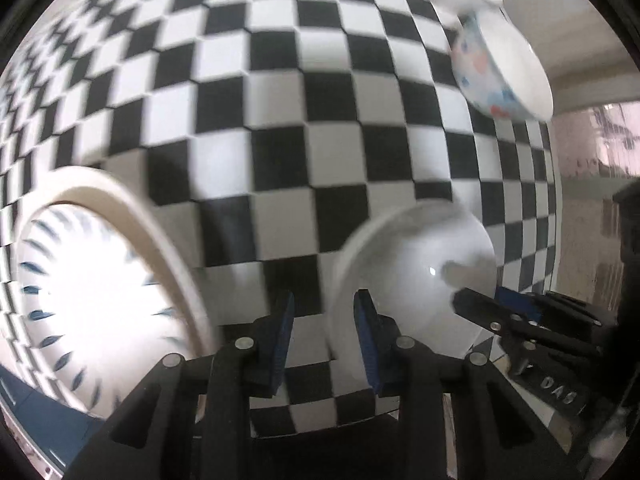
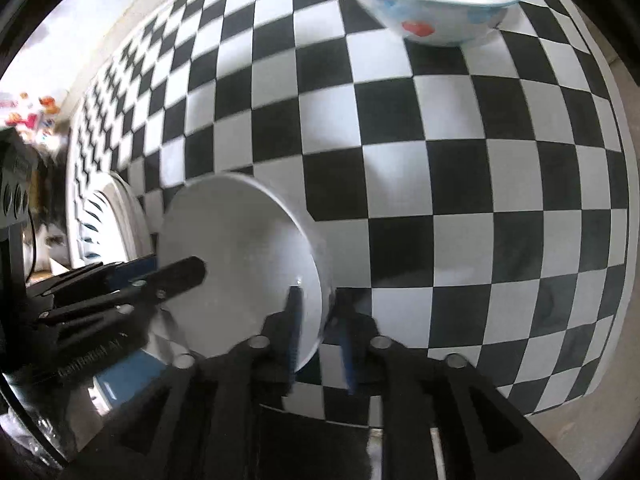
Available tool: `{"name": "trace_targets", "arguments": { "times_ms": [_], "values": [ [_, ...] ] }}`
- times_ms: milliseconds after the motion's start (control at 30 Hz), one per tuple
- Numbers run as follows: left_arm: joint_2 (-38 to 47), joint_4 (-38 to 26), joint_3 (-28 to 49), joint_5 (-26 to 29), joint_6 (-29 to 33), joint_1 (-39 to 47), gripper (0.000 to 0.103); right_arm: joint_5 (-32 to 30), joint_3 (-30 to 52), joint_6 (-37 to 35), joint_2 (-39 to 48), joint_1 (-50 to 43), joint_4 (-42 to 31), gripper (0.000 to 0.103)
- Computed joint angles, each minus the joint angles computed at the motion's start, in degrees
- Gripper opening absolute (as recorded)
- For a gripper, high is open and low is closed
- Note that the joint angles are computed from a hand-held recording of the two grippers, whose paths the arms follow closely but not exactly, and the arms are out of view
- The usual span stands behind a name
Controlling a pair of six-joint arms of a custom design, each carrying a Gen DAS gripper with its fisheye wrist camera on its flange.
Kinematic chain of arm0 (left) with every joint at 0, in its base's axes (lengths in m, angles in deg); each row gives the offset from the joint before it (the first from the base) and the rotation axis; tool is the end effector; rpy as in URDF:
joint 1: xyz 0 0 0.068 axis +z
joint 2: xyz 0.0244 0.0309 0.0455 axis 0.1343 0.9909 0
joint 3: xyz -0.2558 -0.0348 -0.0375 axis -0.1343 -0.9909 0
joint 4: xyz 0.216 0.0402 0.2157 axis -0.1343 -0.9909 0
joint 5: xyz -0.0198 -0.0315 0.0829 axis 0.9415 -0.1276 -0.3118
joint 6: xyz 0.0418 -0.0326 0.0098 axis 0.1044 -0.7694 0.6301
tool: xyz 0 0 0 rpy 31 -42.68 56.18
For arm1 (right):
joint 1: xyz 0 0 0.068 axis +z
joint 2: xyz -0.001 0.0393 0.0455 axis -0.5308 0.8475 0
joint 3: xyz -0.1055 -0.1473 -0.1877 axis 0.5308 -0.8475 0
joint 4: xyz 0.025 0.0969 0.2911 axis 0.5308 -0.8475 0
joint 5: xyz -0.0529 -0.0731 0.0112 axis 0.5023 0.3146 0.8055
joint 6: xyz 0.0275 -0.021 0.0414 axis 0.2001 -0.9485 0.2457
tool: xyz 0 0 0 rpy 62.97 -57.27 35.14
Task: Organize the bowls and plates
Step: 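Lift the white bowl with both tools and carry it toward the other white bowl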
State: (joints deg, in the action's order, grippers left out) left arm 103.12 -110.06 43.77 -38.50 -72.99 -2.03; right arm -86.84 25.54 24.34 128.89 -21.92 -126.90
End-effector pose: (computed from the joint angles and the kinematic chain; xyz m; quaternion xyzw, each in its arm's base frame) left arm 0.3119 -0.0599 0.1867 -0.1777 -0.9781 0.0876 0.0645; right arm 0.2458 0.0571 0.1169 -0.1501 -0.9708 -0.1843 0.0334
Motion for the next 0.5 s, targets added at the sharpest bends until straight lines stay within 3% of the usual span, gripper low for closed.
{"name": "trace_targets", "arguments": {
  "times_ms": [133,200,267,300,367,500],
  "values": [
    [-2.7,-2.5,3.7,-0.4,1.5,2.1,0.029,-0.2,0.0,-2.4,-6.6,-4.2,-4.7,0.047],
    [-3.1,-3.1,6.3,-0.4,2.0,1.9,0.029,-1.4,0.7,-3.3,-9.7,-6.6,-7.2,0.061],
    [-2.5,-2.9,9.9,-0.3,1.6,1.0,0.032,-3.0,1.7,-5.2,-11.8,-9.9,-9.0,0.082],
    [-1.8,-2.6,12.1,-0.2,1.1,0.2,0.033,-4.6,2.3,-5.4,-12.4,-11.2,-9.1,0.087],
    [0.8,-1.8,17.0,0.1,-0.5,-1.8,0.033,-8.7,4.3,-7.1,-12.9,-16.8,-9.9,0.09],
    [11.5,-2.3,31.7,1.9,-5.0,-6.0,0.033,-5.6,12.1,-8.1,-8.7,-21.4,-7.7,0.09]
  ]
}}
